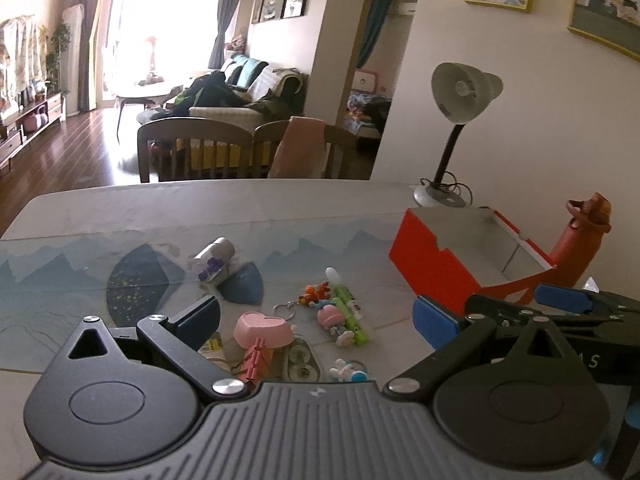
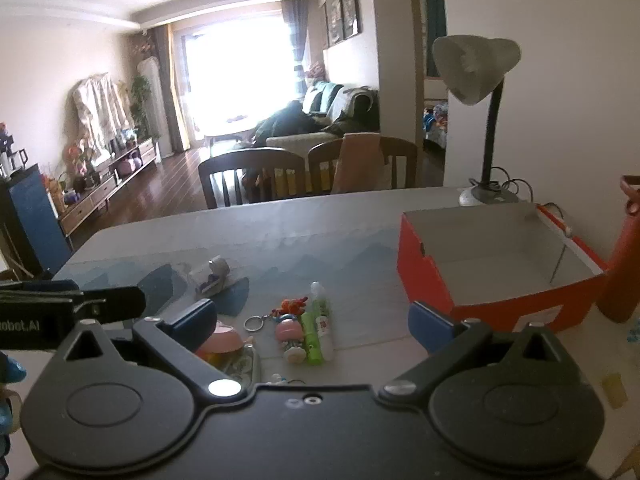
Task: Organize rigid objects
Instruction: 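Grasp the toothpick jar with the left tool while the right tool grasps the keychain figure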
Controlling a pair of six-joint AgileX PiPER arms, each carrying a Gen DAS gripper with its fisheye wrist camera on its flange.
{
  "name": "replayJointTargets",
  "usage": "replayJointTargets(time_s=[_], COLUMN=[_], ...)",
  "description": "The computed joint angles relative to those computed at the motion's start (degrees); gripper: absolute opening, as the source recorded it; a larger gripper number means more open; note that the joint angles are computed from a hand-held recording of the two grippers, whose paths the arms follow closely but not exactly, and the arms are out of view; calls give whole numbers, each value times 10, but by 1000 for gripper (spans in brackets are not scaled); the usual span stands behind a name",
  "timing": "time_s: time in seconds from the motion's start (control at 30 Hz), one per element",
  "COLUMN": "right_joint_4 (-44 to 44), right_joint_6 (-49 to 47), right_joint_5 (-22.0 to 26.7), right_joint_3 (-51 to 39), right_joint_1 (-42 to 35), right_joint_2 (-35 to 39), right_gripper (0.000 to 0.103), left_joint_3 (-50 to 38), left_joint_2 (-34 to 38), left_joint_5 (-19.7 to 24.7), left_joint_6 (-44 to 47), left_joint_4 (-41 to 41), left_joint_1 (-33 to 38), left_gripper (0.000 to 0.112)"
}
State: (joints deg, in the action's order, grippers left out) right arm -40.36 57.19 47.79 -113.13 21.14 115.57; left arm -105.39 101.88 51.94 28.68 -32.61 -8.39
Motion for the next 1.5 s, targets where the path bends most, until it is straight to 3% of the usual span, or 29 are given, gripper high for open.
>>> replayJointTargets(time_s=[0.27, 0.57, 0.77, 0.9, 1.03, 1.27, 1.5], right_joint_4=[92, 249, 338, 374, 386, 388, 398], right_joint_6=[-101, -269, -371, -418, -445, -479, -511], right_joint_5=[-40, -41, -20, 3, 30, 61, 117], right_joint_3=[-17, -70, -110, -137, -172, -222, -320], right_joint_1=[-39, -83, -104, -115, -116, -114, -112], right_joint_2=[23, 70, 113, 148, 184, 227, 289], right_gripper=[101, 101, 100, 94, 85, 80, 66], left_joint_3=[-51, -140, -222, -297, -362, -398, -397], left_joint_2=[54, 139, 214, 273, 322, 359, 368], left_joint_5=[-5, 18, 56, 88, 126, 147, 146], left_joint_6=[-82, -217, -296, -379, -398, -424, -419], left_joint_4=[70, 190, 250, 332, 352, 393, 403], left_joint_1=[-20, -40, -37, -39, -29, -28, -34], left_gripper=[103, 103, 103, 102, 102, 98, 93])
